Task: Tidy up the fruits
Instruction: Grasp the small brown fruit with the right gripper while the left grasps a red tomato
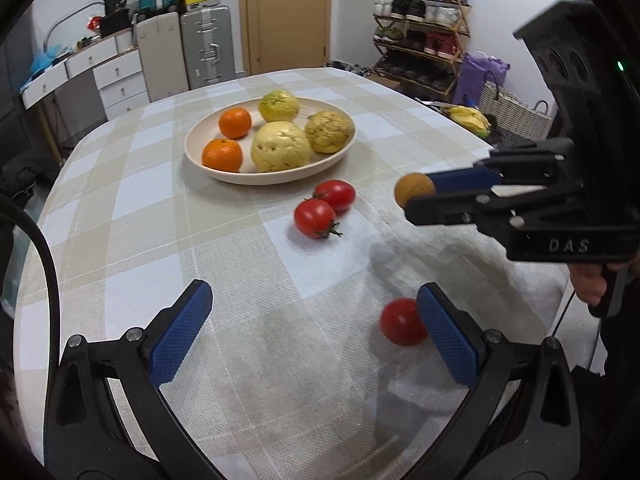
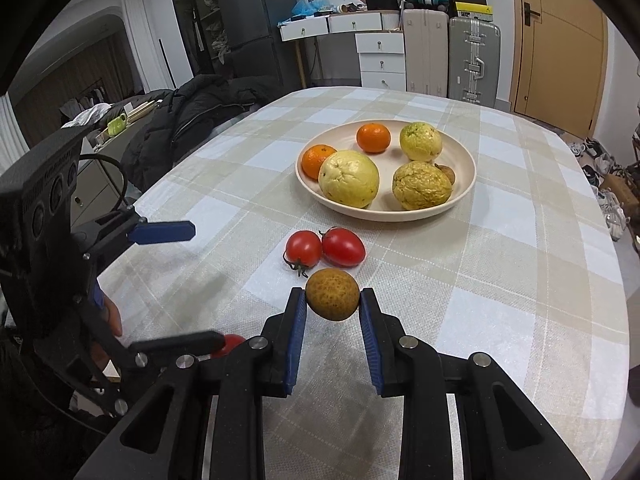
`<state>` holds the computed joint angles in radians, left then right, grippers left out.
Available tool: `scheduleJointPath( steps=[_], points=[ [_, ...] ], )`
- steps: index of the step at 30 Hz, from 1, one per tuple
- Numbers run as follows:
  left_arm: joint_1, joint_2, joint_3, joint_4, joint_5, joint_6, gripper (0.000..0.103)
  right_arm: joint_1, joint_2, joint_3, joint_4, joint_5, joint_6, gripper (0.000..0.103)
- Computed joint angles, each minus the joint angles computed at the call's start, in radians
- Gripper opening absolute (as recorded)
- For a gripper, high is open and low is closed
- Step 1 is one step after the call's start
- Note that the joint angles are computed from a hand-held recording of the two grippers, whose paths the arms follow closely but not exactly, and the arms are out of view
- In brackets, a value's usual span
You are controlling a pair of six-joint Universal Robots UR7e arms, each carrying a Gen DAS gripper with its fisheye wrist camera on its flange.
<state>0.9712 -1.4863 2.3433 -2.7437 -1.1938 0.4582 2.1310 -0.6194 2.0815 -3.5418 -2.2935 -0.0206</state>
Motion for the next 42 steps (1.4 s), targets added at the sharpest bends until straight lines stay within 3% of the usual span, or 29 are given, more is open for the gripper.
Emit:
scheduleJointPath(
  steps=[9, 18, 30, 42],
  points=[
    [-0.012, -0.021, 0.012, 0.089, -0.026, 0.023, 0.097, -0.01, -0.002, 0.002, 0.019, 0.012, 0.002, 0.028],
    [-0.013, -0.021, 0.014, 0.157, -0.035, 0.046, 0.076, -0.014, -0.003, 0.001, 0.023, 0.013, 0.006, 0.028],
    [0.009, -0.04, -0.013, 0.251, -0.123, 0.072, 0.029, -0.017, -0.001, 0.001, 0.024, 0.014, 0.013, 0.028],
    [0.023, -0.02, -0.027, 0.185, -0.118, 0.028, 0.029, -0.02, 0.0, 0.004, 0.01, 0.019, 0.005, 0.028]
  ],
)
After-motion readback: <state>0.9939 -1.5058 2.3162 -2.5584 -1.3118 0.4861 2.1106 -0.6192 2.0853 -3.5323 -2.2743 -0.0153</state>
